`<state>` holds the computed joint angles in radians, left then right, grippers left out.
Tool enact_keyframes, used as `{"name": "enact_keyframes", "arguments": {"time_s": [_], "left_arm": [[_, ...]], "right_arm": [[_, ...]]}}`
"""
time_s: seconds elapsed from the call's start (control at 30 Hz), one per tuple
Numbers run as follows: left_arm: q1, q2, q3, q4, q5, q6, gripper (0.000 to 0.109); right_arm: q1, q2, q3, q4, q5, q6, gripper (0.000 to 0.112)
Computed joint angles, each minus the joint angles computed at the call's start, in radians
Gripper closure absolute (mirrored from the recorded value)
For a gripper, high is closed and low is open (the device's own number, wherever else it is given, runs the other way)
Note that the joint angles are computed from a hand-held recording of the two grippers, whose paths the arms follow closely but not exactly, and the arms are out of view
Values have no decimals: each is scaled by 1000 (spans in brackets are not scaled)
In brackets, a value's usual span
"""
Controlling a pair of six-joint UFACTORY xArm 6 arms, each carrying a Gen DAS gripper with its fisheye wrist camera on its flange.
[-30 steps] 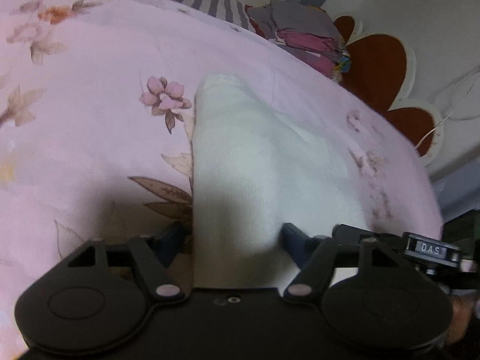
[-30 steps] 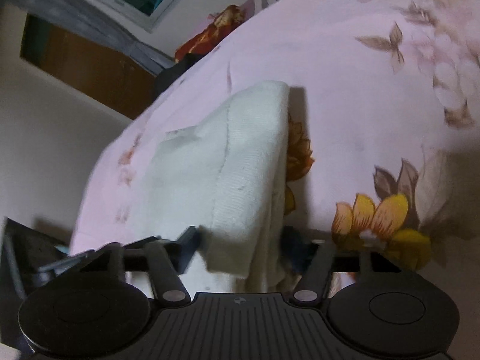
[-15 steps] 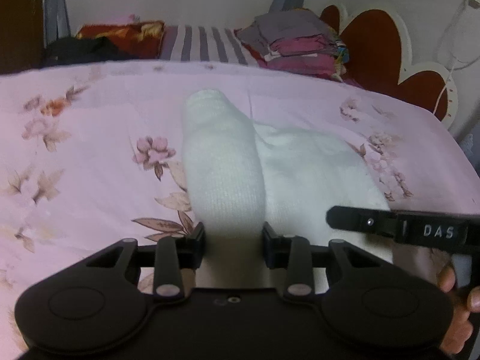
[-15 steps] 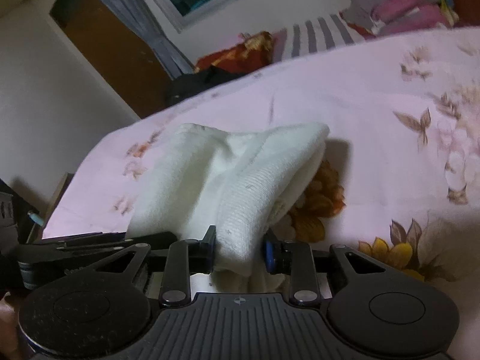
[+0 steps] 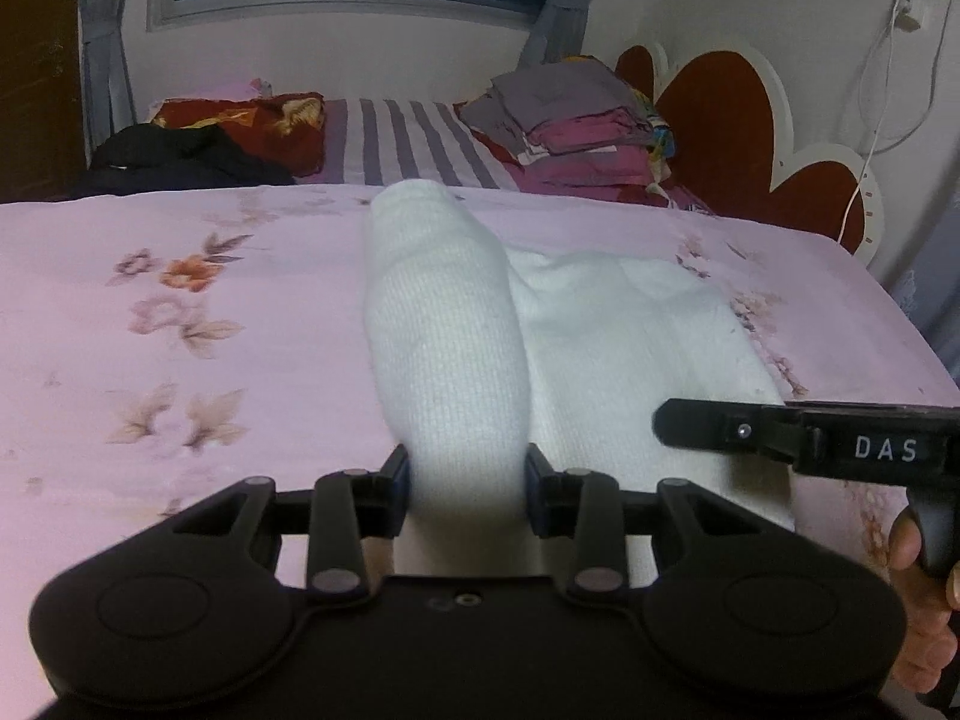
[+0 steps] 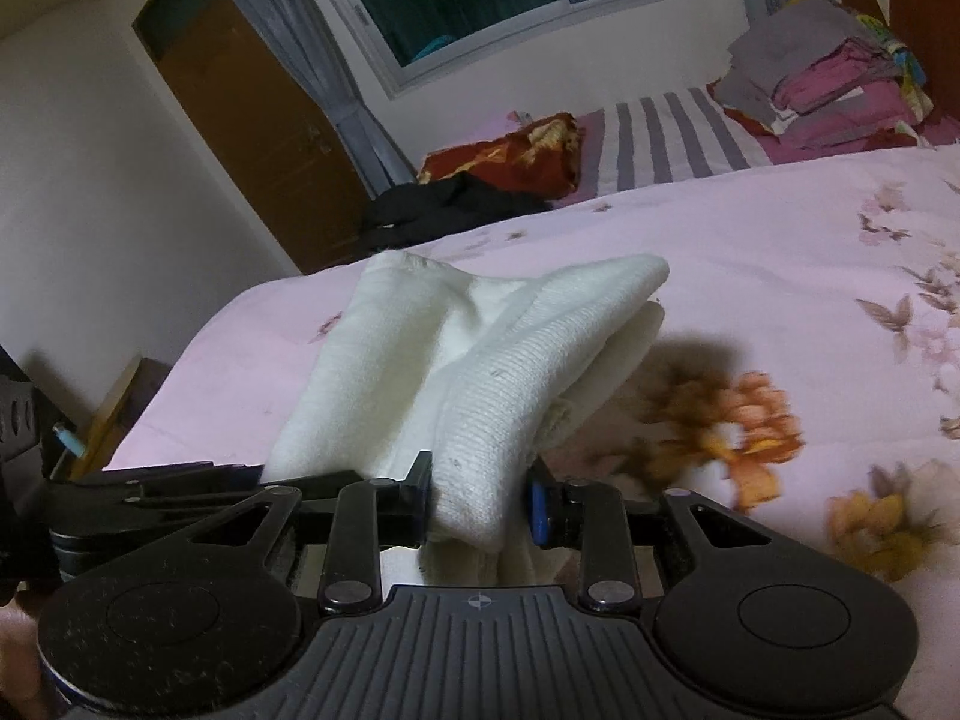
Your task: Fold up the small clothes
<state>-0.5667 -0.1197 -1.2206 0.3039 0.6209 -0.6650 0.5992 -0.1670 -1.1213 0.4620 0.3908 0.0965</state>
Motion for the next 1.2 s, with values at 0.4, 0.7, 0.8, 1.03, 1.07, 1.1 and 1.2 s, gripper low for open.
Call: {"name": "enact_keyframes", "arguments": {"time_s": [0.4, 0.7, 0.8, 1.03, 1.07, 1.1, 1.2], "left_arm": [[217, -231, 246, -280, -48, 367, 74], [347, -261, 318, -495, -50, 568, 73], [372, -233, 323, -585, -35, 635, 71], [389, -228, 396, -497, -108, 570, 22], [400, -229, 394, -523, -102, 596, 22], [405, -231, 387, -549, -91, 619, 28], [421, -272, 400, -535, -127, 640, 41]], "right_arm": [[182, 242, -241, -350, -25, 443, 82], [230, 434, -423, -373, 5, 493, 82], [227, 472, -438, -334, 10, 478, 82], [207, 491, -367, -336, -17, 500, 65], [205, 489, -362, -307, -20, 478, 65], [203, 485, -361, -284, -18, 462, 65], [189, 438, -326, -397, -36, 543, 65]]}}
